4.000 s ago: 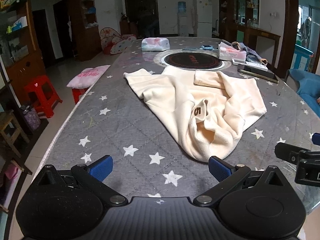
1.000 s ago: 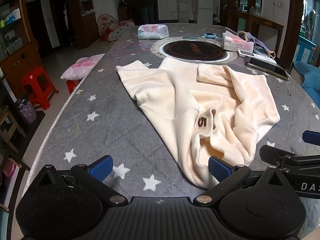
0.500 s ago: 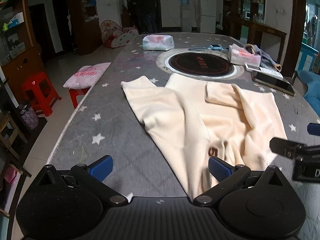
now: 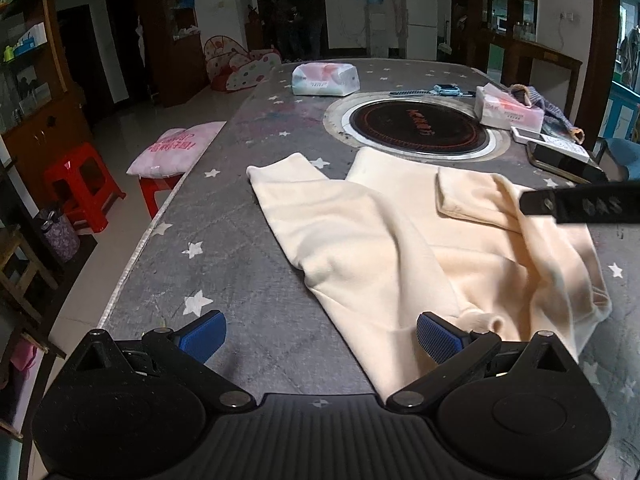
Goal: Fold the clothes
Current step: 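Grasp the sweatshirt edge with the right tool and lift it, then grasp another sweatshirt edge with the left tool while the right tool holds its edge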
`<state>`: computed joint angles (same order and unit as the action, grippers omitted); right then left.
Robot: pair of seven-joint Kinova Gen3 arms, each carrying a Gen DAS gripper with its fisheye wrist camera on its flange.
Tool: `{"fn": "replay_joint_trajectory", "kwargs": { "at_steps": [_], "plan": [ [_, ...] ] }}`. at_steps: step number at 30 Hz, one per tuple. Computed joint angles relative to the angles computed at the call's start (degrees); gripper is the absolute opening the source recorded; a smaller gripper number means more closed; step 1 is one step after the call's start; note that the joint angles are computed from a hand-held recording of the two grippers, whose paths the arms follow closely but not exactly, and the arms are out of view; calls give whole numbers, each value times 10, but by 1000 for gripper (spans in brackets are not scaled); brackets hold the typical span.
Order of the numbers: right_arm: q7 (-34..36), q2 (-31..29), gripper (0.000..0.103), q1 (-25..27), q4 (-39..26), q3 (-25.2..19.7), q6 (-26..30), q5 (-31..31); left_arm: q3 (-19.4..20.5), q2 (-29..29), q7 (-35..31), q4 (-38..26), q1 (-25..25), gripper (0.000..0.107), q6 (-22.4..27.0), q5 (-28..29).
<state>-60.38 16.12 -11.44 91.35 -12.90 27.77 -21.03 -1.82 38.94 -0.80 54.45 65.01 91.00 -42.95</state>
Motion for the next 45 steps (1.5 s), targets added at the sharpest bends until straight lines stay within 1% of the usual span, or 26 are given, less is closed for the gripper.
{"fn": "replay_joint_trajectory", "kwargs": {
  "at_steps": [2,3,5,7,9,11,12,13,14,17,22,27,30,33,34,36,38,40,43,45],
  "plan": [
    [-20,25,64,-19,-28,12,6,19,0,-5,5,12,-4,103,-7,3],
    [-35,37,62,-28,-42,19,10,30,1,-7,8,18,-7,103,-10,5],
    [-59,60,55,-40,-68,27,21,49,3,-10,10,25,-11,103,-11,7],
    [-80,81,54,-47,-93,33,32,65,5,-12,13,31,-15,103,-11,9],
    [-95,98,50,-51,-114,35,43,78,6,-14,17,35,-19,103,-12,11],
    [-104,113,41,-53,-133,35,57,89,8,-15,21,40,-22,103,-12,14],
    [-107,118,39,-54,-139,34,62,93,9,-16,22,41,-24,103,-13,15],
    [-107,120,31,-52,-140,32,63,95,10,-16,22,42,-25,103,-14,16],
    [-106,121,20,-50,-141,29,64,96,11,-15,22,43,-26,103,-13,17],
    [-109,114,8,-49,-132,29,57,100,12,-13,19,39,-27,103,-8,18],
    [-113,67,6,-52,-75,38,-3,126,10,-12,25,33,-19,103,0,13],
    [-127,1,6,-33,0,48,-60,137,9,-12,32,30,-10,103,4,5],
    [-126,-50,6,0,58,46,-88,121,9,-10,32,24,-1,103,8,-2],
    [-115,-97,6,33,113,46,-110,85,8,-10,34,21,5,103,8,-7],
    [-112,-112,6,41,131,50,-117,74,9,-10,34,20,6,103,7,-7],
    [-123,-141,6,46,171,67,-130,70,9,-7,28,14,10,103,11,-10],
    [-125,-159,6,47,196,84,-130,62,8,-5,25,11,14,103,13,-11],
    [-128,-169,6,50,211,99,-115,56,8,-3,24,6,16,103,16,-9],
    [-179,-173,8,54,218,107,-83,99,6,-5,24,9,20,103,18,-11],
    [-204,-174,13,54,218,109,-64,123,6,-5,25,8,20,103,23,-9]
  ]
}}
